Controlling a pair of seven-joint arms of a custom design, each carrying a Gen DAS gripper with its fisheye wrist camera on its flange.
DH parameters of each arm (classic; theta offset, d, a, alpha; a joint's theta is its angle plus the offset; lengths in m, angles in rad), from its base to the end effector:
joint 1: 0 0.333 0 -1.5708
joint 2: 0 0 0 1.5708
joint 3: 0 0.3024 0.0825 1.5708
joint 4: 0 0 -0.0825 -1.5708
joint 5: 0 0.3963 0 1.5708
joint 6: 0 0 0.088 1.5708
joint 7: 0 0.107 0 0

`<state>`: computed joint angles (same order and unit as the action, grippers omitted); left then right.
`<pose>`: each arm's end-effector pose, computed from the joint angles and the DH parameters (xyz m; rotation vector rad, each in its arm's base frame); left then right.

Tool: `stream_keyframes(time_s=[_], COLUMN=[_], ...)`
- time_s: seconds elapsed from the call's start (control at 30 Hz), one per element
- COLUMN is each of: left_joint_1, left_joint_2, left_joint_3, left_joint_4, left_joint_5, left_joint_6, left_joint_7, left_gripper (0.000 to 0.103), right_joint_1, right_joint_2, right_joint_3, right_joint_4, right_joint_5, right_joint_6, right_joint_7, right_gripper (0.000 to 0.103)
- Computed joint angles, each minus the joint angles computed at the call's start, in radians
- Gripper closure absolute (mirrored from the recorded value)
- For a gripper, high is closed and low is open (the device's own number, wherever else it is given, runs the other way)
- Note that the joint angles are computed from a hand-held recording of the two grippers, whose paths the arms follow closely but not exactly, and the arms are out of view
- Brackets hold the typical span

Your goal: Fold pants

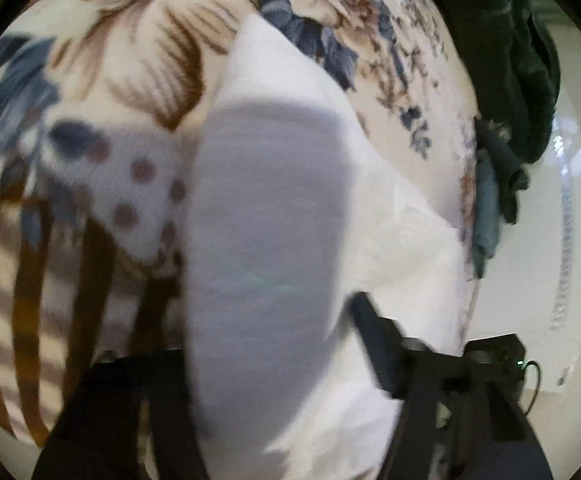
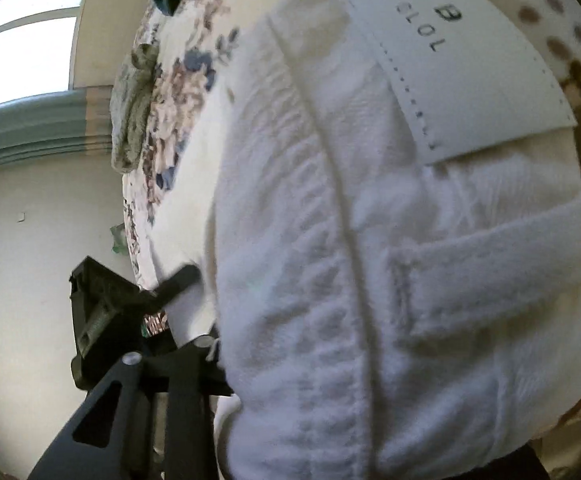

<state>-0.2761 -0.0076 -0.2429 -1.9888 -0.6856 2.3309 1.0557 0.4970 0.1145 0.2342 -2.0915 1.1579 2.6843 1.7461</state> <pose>0.5133 -0.3059 0.4865 2.1677 -1.4512 0.6399 0.4678 0.3775 0.3866 -1.3282 2.0203 0.7403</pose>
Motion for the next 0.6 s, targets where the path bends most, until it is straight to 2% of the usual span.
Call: stream_keyframes(time_s=[0.03, 0.13, 0.27, 0.43, 0.6], left_joint_1=[0.0, -0.003, 0.0, 0.018, 0.058], left_joint_2=[-0.017, -0.043, -0.061, -0.026, 0.087], left_joint_3=[0.001, 0.003, 0.016, 0.03, 0.037], left_joint_4=[-0.015, -0.007, 0.046, 0.184, 0.414], left_joint_5=[-0.015, -0.006, 0.03, 0.062, 0.086], left_joint_6=[0.005, -0.001, -0.058, -0.147, -0.243], left_joint_7=[-0.001, -0.027, -0.016, -0.007, 0.0], left_gripper=[0.068, 0.073, 0.075, 0.075, 0.076], right_joint_1=[0.004, 0.01, -0.017, -0.027, -0.038], right_joint_2=[-0.013, -0.037, -0.1, -0.107, -0.081], right_joint_3=[-0.004, -0.01, -0.048, -0.064, -0.075], right_joint_4=[-0.004, 0.001, 0.004, 0.101, 0.253], right_joint_5=[-0.051, -0.13, -0.191, -0.306, -0.434], right_joint_6=[-0.004, -0.015, -0.095, -0.165, -0.237], right_joint_7=[0.028, 0.081, 0.122, 0.223, 0.33], right_gripper=[0.07, 0.072, 0.074, 0.074, 0.075])
